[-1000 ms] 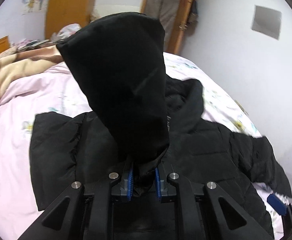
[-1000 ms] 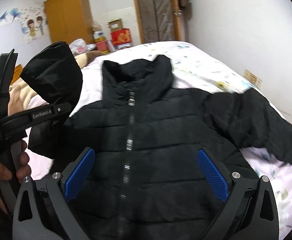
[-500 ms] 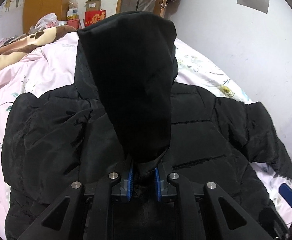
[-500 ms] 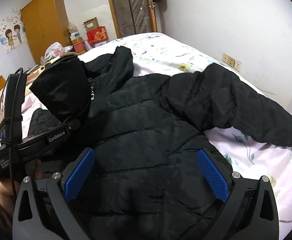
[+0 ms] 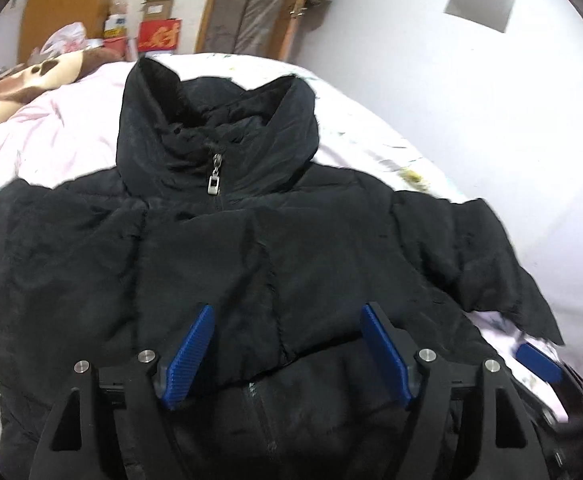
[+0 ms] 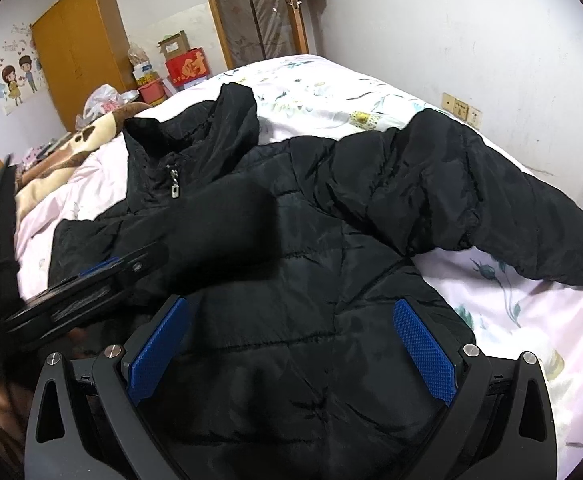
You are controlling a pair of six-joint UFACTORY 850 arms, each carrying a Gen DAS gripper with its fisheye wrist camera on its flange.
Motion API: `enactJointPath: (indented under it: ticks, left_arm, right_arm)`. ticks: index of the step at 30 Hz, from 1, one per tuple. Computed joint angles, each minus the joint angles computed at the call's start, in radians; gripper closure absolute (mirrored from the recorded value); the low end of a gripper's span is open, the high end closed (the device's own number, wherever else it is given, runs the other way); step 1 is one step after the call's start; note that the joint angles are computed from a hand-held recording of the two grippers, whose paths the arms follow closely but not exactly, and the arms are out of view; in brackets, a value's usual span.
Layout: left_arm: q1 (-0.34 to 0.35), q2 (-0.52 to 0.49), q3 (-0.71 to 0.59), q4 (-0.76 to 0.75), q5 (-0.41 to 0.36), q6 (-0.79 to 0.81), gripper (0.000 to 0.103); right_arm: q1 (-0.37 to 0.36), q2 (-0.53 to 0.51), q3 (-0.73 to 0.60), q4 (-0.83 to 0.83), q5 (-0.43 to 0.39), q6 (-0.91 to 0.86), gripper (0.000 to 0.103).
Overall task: Fold large clothes
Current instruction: 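Grasp the other black sleeve with the right gripper and lift it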
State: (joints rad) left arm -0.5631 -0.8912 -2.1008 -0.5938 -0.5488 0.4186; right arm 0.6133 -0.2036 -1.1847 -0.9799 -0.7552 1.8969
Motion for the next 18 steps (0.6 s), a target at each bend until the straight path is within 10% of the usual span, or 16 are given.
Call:
enactJointPath:
  ticks: [5, 14, 16, 18]
  left_arm:
    - [0.046, 0.090, 0.092, -0.116, 0.012, 0.179, 0.016]
    - [0.140, -0.019, -0.073, 0.414, -0.016, -0.418, 0.016]
    - [0.146, -0.052, -0.114, 0.517, -0.038, -0.510, 0.016]
    - [0.153, -0.099, -0.181, 0.538, -0.081, -0.558, 0.016]
  right_arm:
    - [-0.047, -0.035, -0.031, 0.018, 0.062, -0.031, 0.001]
    - [-0.146, -0.178, -0.163, 0.181, 0.145, -0.297, 0.005]
    - [-0.165, -0.199, -0.183, 0.251, 0.176, -0.363, 0.051]
    - [-0.181, -0.218, -0.204, 0.326, 0.199, -0.446, 0.073]
